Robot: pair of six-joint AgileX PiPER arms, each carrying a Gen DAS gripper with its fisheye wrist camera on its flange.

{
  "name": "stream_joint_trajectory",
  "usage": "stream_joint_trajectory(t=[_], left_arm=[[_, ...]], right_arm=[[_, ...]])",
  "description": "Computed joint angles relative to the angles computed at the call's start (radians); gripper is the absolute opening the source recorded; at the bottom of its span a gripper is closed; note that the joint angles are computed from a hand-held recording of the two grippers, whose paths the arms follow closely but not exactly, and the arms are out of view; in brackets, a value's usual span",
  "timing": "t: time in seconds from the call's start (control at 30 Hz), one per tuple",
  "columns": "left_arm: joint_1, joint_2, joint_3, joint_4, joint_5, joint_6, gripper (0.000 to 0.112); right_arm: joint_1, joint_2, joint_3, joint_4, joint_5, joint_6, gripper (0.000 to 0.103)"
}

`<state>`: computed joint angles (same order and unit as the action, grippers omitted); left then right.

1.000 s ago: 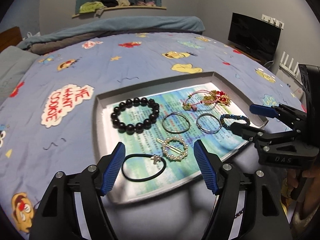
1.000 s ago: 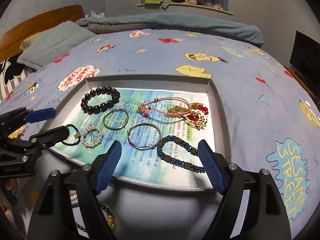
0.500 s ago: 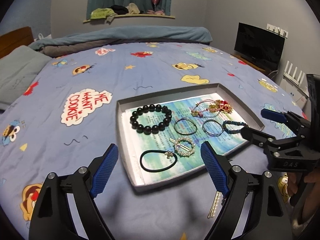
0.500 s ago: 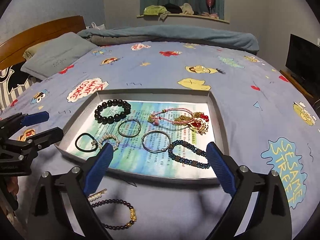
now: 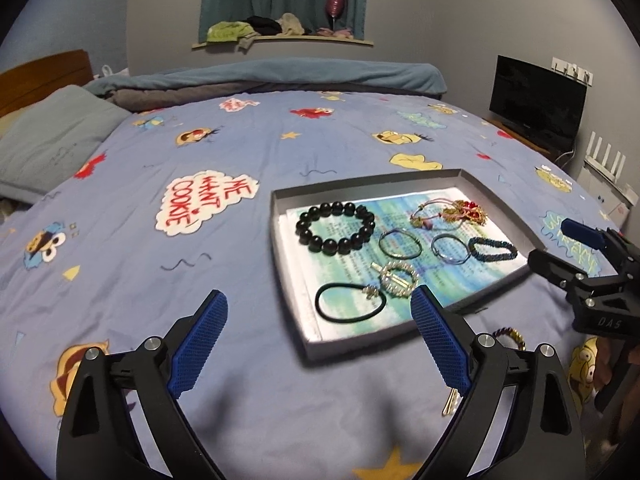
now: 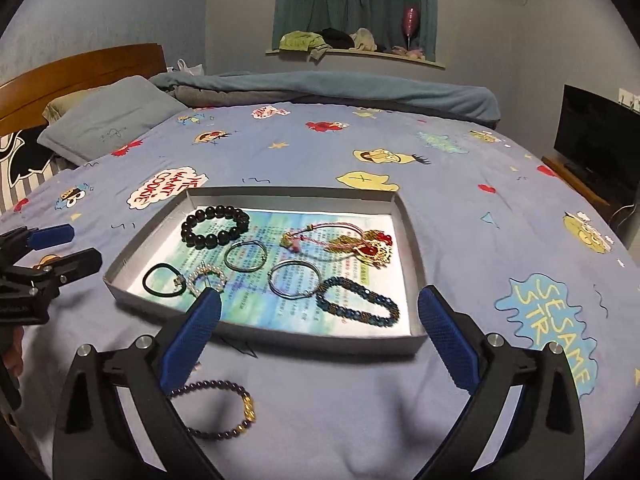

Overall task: Organize jewelry
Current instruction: 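Move both open tools back to the remaining jewelry beside the tray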

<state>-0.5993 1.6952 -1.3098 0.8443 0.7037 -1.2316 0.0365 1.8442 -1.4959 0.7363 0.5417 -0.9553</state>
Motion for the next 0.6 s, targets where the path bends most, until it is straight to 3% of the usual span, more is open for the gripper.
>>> stream_joint_trajectory(t=[0.6], left_arm=[[-0.108,0.02,0.009,-0.003,0.059,0.002,0.093]], right_arm=[[-0.041,-0.112,0.17,0.128,0.009,-0.174,0.097]])
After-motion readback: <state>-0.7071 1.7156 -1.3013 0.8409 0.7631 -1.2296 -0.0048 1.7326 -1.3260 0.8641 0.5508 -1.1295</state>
